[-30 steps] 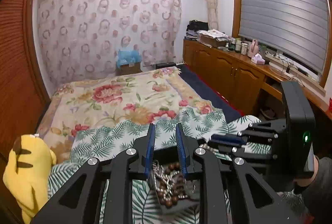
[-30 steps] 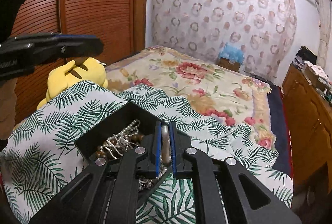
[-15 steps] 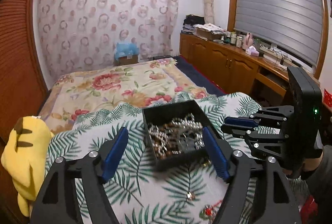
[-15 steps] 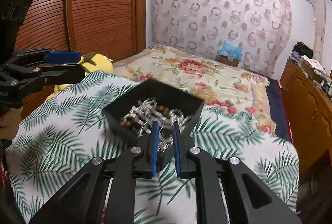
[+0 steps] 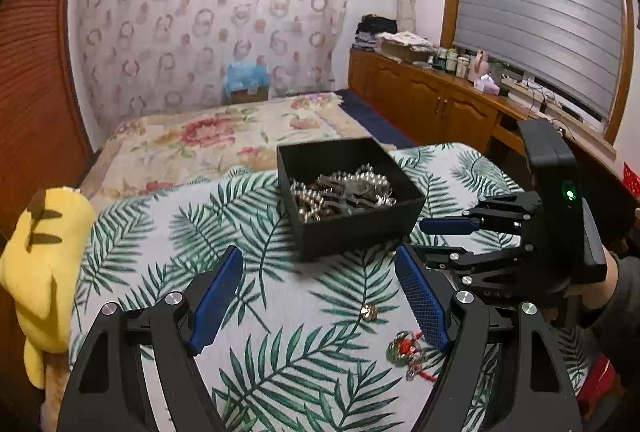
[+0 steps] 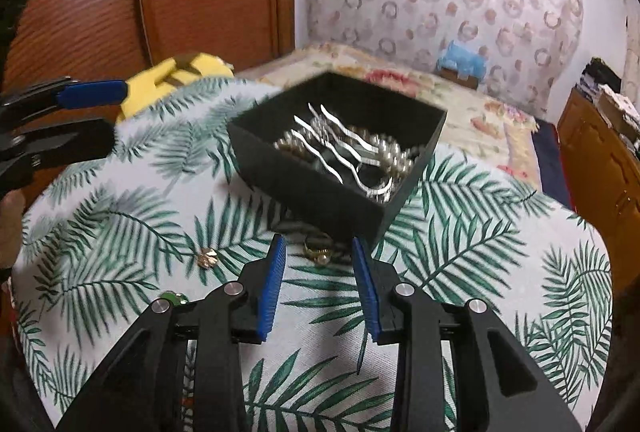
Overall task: Organize jewelry
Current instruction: 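Grasp the silver flower charm with the left tool while the right grasps the gold ring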
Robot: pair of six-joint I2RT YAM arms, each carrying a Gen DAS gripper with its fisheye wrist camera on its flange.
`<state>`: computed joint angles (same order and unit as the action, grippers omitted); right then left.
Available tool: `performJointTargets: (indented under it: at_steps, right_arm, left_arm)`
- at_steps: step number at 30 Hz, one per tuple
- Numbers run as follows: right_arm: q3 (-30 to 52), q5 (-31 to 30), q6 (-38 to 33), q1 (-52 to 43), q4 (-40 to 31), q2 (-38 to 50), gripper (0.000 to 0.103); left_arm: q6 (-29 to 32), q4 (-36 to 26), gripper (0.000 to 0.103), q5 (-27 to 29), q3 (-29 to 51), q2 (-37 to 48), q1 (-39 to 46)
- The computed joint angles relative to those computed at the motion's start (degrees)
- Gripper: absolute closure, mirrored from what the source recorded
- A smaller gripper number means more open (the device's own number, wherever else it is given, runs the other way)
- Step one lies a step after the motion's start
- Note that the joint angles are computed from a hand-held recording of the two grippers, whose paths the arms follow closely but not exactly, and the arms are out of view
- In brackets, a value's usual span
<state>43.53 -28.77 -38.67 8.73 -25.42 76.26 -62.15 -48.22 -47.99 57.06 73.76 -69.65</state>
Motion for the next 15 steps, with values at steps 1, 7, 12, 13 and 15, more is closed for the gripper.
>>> performJointTargets:
  at_steps: [1,7,12,13,15]
  right_arm:
    - [0.1,0.5,-0.1,0.4,0.1,0.6,0.066]
    - [1.9,2.0,1.4,1.7,0.6,4.8,0.07]
    - [0.8,3.3,0.3,2.9,1.7,4.3,0.09]
    - [0.8,2.9,-0.1,2.8,1.4,4.2,0.092]
    - [0.6,2.5,-0.5,2.6,1.2,3.8,0.094]
  left_arm:
    - [-0.2,0.5,0.028,0.5,-0.7,-0.2,0.2]
    - [-0.4,2.6,0.028,2.0,-3.1,-0.6,0.7]
    - [0.1,4.3,0.028,3.3,-4.0,0.6,1.1]
    - [0.1,4.9,0.028,3.9,-4.4,0.9,1.3]
    - [0.1,5.8,0.028,4.6,-5.1,1.3,1.7]
